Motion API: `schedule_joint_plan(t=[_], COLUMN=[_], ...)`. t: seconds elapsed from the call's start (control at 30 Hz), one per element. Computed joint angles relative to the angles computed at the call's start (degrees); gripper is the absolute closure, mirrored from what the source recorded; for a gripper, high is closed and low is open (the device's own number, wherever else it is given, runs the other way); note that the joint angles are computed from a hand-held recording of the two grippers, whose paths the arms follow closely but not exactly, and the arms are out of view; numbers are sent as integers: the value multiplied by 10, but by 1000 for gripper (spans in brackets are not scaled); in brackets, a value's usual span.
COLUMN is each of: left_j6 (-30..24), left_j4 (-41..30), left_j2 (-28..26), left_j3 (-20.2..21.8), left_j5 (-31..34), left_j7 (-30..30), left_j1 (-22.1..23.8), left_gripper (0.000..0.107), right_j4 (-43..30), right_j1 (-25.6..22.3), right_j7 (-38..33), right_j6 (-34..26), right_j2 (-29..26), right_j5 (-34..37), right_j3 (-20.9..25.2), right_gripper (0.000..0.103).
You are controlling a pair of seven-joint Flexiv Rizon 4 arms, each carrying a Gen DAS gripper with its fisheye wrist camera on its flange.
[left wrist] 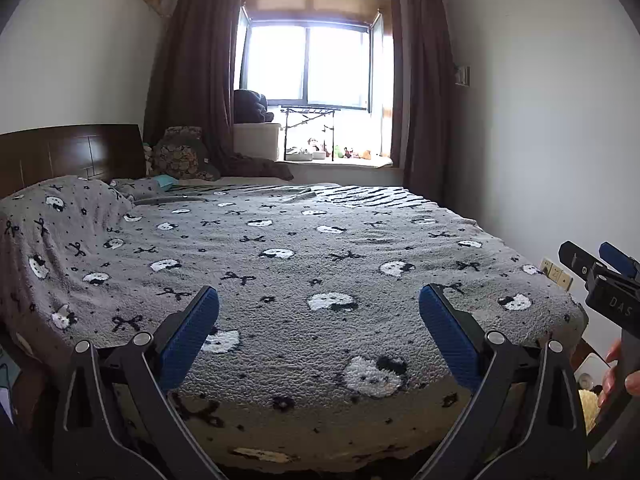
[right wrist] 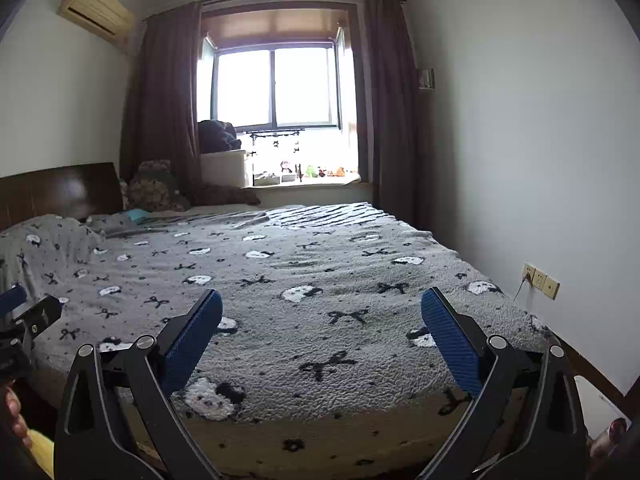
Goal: Collect trash
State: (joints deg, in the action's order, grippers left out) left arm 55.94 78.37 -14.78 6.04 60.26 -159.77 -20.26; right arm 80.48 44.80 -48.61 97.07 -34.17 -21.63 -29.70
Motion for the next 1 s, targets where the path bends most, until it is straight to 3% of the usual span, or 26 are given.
schedule_joint_plan(t=[0.5, 1.0], left_j6=[-1, 5], left_j4=[7, 8], left_j2=[12, 12], left_j3=[-7, -10], left_j5=[20, 20], left_j7=[-19, -15], left_j1=[0, 1], left_gripper=[12, 12], right_j4=[12, 12], right_j1=[24, 20], right_j7=[0, -11], right_j6=[5, 5], right_j2=[4, 5], right_j5=[13, 17], right_j3=[-24, -9], right_gripper=[3, 3])
